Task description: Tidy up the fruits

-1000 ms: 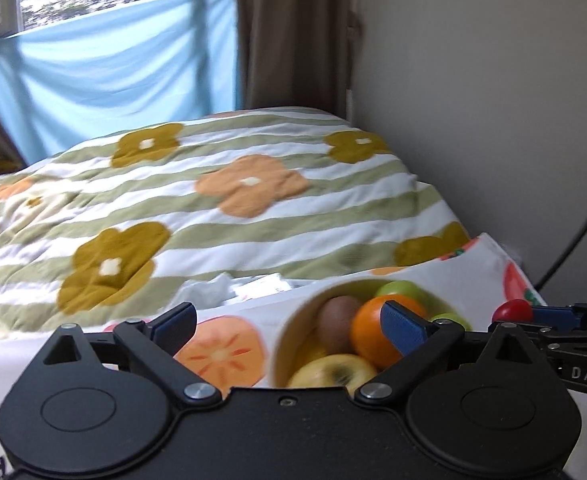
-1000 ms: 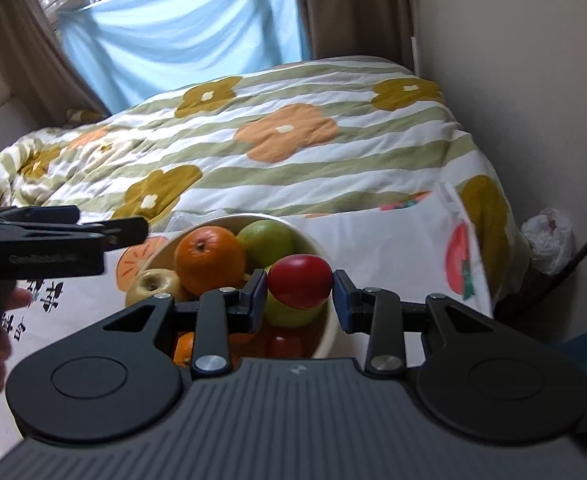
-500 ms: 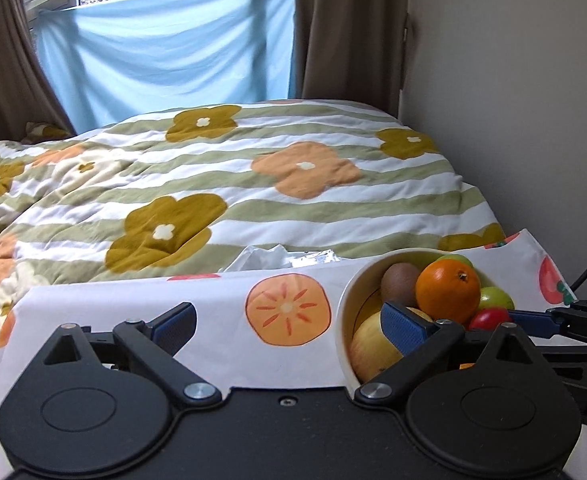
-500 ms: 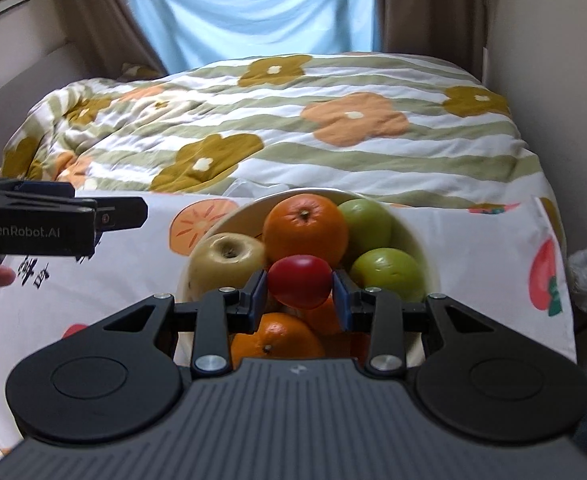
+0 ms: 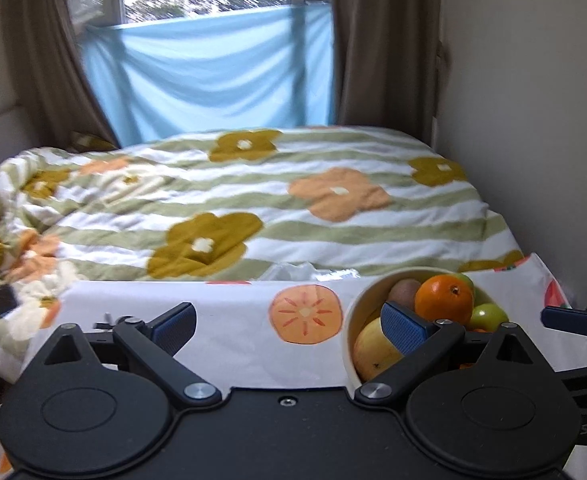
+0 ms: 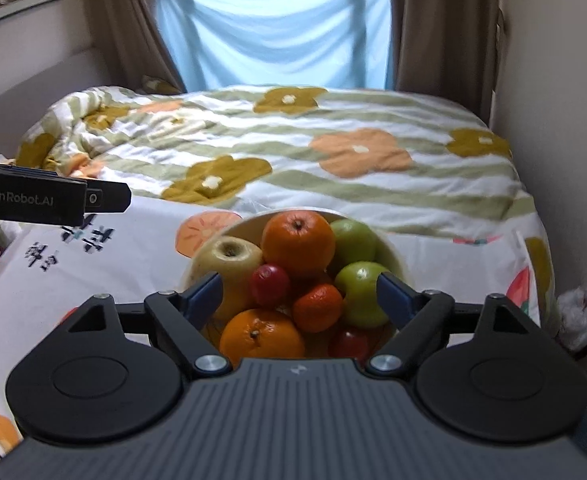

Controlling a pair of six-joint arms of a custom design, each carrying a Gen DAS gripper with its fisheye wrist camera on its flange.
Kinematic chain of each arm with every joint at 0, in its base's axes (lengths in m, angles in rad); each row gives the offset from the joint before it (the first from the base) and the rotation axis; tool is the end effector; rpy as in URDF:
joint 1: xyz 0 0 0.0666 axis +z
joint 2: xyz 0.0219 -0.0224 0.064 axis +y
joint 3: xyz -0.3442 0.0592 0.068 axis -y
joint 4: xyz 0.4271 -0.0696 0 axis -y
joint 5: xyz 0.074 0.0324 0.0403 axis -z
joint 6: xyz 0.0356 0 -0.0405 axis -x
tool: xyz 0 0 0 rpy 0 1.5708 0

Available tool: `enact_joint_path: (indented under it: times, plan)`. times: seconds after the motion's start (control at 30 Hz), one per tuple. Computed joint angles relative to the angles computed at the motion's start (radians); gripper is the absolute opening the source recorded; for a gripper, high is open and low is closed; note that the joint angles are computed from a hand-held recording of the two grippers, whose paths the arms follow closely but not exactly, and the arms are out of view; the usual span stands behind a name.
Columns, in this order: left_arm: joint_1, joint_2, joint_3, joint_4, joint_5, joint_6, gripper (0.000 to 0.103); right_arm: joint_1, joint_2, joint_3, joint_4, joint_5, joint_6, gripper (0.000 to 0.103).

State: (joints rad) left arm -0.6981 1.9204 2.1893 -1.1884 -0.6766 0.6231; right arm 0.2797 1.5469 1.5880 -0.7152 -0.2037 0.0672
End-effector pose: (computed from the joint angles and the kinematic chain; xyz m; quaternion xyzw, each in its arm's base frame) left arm 0.5327 -0.4184 0.4631 -0.0726 0.8971 0.0631 0.4312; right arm 0.5684 0.1703 0.4258 -0.1981 0.8754 0.1368 0.4191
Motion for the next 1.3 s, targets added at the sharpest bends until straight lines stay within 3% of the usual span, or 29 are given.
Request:
enact_joint_path:
  times: [0.23, 0.37, 0.57, 0.73, 0.9, 1.3]
  plan:
    - [-0.063, -0.097, -0.065, -0.036, -0.127, 0.098, 0.103, 0.0, -0.098, -0.04, -0.006, -0.022, 0.021, 0.1]
    - [-0.096, -0.199, -0.157, 0.01, -0.153, 0.103, 0.103, 0.01, -0.161, -0.053, -0.033, -0.005, -0.01, 0.1]
    - [-0.145, -0.291, -0.217, -0.017, -0.207, 0.124, 0.103, 0.043, -0.291, -0.109, -0.033, 0.095, -0.105, 0.103]
    - [-0.181, -0.363, -0.284, -0.044, -0.24, 0.148, 0.103, 0.066, -0.359, -0.122, -0.093, 0.161, -0.163, 0.103]
    - [-0.217, -0.407, -0.327, -0.139, -0.275, 0.201, 0.103, 0.099, -0.42, -0.151, -0.155, 0.257, -0.176, 0.103]
    - [-0.243, -0.482, -0.439, -0.186, -0.24, 0.282, 0.103, 0.188, -0.48, -0.217, -0.208, 0.351, -0.221, 0.103]
